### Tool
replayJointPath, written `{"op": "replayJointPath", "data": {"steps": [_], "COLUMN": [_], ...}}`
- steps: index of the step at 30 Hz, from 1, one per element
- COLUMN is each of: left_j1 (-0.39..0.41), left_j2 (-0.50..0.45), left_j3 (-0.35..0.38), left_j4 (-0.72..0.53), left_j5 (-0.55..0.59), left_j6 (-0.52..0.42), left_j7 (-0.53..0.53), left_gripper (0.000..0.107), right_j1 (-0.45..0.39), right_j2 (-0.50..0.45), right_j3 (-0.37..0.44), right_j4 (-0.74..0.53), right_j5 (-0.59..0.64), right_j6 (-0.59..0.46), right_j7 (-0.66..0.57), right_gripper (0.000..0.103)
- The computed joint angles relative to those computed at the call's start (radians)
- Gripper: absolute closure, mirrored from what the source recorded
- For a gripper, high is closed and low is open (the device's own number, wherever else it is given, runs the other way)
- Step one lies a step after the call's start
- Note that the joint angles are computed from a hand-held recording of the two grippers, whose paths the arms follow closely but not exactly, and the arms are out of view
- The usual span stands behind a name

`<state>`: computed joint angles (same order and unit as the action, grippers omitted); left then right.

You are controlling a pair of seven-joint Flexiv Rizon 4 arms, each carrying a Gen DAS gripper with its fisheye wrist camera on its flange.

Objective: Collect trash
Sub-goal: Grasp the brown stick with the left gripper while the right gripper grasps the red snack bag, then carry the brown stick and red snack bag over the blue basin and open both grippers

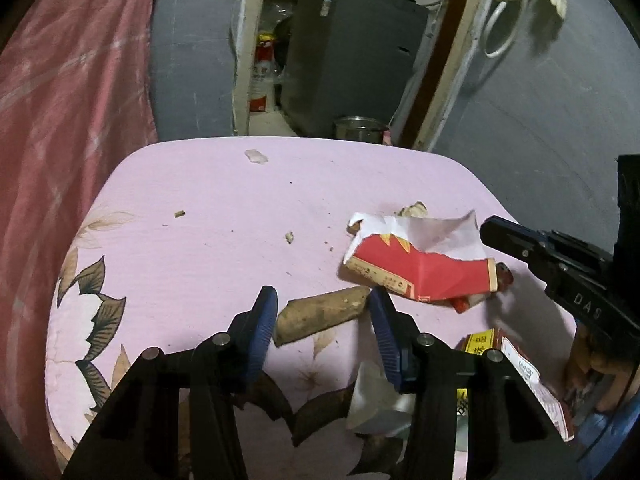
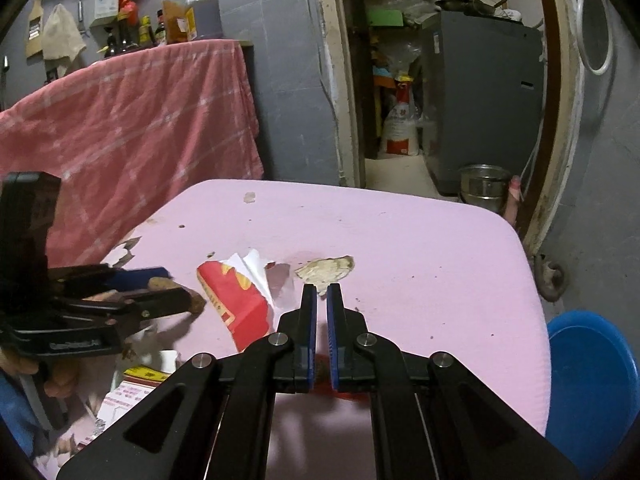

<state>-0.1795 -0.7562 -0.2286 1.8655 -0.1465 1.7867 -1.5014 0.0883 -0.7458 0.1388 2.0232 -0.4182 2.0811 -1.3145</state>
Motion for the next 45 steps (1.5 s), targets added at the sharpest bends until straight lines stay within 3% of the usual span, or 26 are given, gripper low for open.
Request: {"op": "replayJointPath", "data": {"steps": [6,10,19,23,29,33,35,40,45], "left_j1": [-0.023,-0.028,-0.151,-0.177,-0.239,-0.272,-0.274,-0.23,-0.231], "left_j2": [0.011,0.028,0.045,0.046,0.044,0.04,0.042,0.054,0.068], "left_j3": [0.019,0.02,0.139,0.164,0.229,0.262,0.265,0.224,0.22], "left_j4": [0.016,0.041,0.037,0.04,0.041,0.048,0.063,0.104,0.137], "left_j5": [0.003,0.003,-0.04,-0.057,-0.097,-0.124,-0.134,-0.146,-0.16], "left_j6": [0.0,-0.003,-0.037,-0.037,-0.024,0.002,0.023,0.081,0.148], "left_j7": [0.003,-0.001,-0.028,-0.051,-0.113,-0.155,-0.174,-0.212,-0.234], "left_gripper": [0.079,0.085,0.089,0.089,0.09,0.09,0.09,0.09,0.09], "right_j1": [-0.074,-0.136,-0.225,-0.318,-0.362,-0.309,-0.276,-0.228,-0.092], "right_j2": [-0.009,-0.022,-0.054,-0.093,-0.107,-0.077,-0.061,-0.046,-0.009], "right_j3": [0.056,0.103,0.172,0.265,0.334,0.295,0.269,0.237,0.11], "right_j4": [0.002,0.001,-0.023,-0.053,-0.059,-0.04,-0.029,-0.008,0.036], "right_j5": [-0.074,-0.153,-0.339,-0.454,-0.468,-0.399,-0.363,-0.304,-0.179], "right_j6": [0.003,0.004,-0.07,-0.14,-0.215,-0.21,-0.205,-0.169,-0.049], "right_j7": [0.04,0.09,0.186,0.228,0.178,0.112,0.079,0.017,-0.035], "right_gripper": [0.095,0.076,0.076,0.076,0.077,0.08,0.091,0.098,0.1]}}
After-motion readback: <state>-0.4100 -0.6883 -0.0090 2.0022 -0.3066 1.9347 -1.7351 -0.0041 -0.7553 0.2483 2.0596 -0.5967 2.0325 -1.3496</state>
